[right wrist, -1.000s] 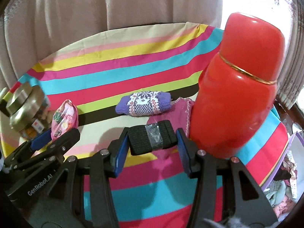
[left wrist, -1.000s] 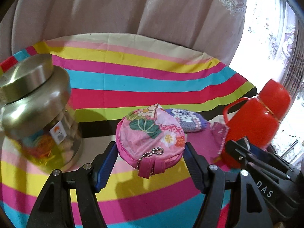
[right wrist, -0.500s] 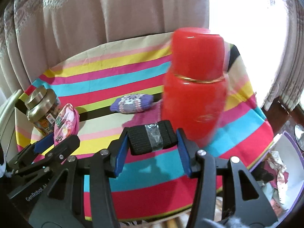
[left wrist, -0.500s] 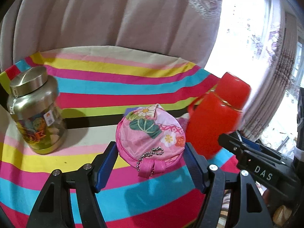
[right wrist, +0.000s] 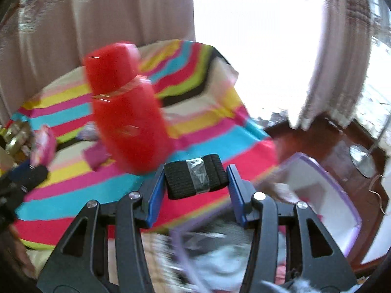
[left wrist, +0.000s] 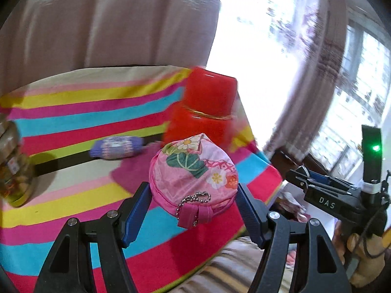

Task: Organize soft objects
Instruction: 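Carry purse and black band to the box and open both tools inside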

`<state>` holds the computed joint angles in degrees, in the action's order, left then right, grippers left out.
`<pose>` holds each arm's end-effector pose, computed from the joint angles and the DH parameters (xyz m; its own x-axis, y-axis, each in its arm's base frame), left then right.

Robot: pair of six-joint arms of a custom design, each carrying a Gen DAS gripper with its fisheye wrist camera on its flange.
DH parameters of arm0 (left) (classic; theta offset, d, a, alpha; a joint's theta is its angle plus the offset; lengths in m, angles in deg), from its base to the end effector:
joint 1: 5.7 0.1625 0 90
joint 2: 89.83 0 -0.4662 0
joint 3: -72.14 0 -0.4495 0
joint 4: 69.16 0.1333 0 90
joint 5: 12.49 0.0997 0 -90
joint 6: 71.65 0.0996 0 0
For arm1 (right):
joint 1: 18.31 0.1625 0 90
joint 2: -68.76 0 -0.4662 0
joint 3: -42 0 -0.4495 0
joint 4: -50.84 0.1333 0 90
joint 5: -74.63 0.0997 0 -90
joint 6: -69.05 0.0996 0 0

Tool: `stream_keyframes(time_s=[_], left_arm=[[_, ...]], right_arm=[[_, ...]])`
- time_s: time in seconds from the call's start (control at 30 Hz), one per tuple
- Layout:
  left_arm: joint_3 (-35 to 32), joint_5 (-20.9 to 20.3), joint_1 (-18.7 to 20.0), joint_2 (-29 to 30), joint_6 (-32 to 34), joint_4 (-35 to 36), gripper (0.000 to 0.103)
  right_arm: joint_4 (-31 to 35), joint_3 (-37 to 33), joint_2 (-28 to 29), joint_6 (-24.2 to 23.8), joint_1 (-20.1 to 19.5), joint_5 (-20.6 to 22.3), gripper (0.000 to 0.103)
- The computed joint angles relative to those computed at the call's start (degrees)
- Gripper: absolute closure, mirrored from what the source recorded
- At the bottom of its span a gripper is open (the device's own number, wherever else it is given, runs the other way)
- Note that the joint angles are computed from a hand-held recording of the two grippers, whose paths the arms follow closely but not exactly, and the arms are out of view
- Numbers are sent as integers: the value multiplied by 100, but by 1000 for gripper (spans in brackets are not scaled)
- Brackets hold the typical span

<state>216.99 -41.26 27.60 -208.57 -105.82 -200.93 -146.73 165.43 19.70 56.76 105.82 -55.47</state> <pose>-0.1199 -0.3427 0.3542 -0.8343 -0.0716 -0.5467 0.4064 0.5904 -0.6974 0.3668 -0.4179 0.0726 -0.7121 -0.2815 0.6432 -0.6356 0.6476 -0.4203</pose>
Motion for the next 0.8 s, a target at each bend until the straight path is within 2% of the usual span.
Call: stream_keyframes(time_s=[0.17,0.4,0.63,0.8], left_arm=[[-86,-394,-60,817,541,-765,33],[-425,-967,41,2148,1458,-2004,33],[-820,-1353,117,3163,1951,-2511,32],[-1026,-1623,133,3753,2204,-2742,32]], right_arm=[[-177,456,-525,-231,-446,-389,51],[-216,950,-1107,-387,-1008,-644,50],[-265,1279,-1507,-475,-1463,-790,50],[-196,1291,-1641,-349,-1639,-845,46]])
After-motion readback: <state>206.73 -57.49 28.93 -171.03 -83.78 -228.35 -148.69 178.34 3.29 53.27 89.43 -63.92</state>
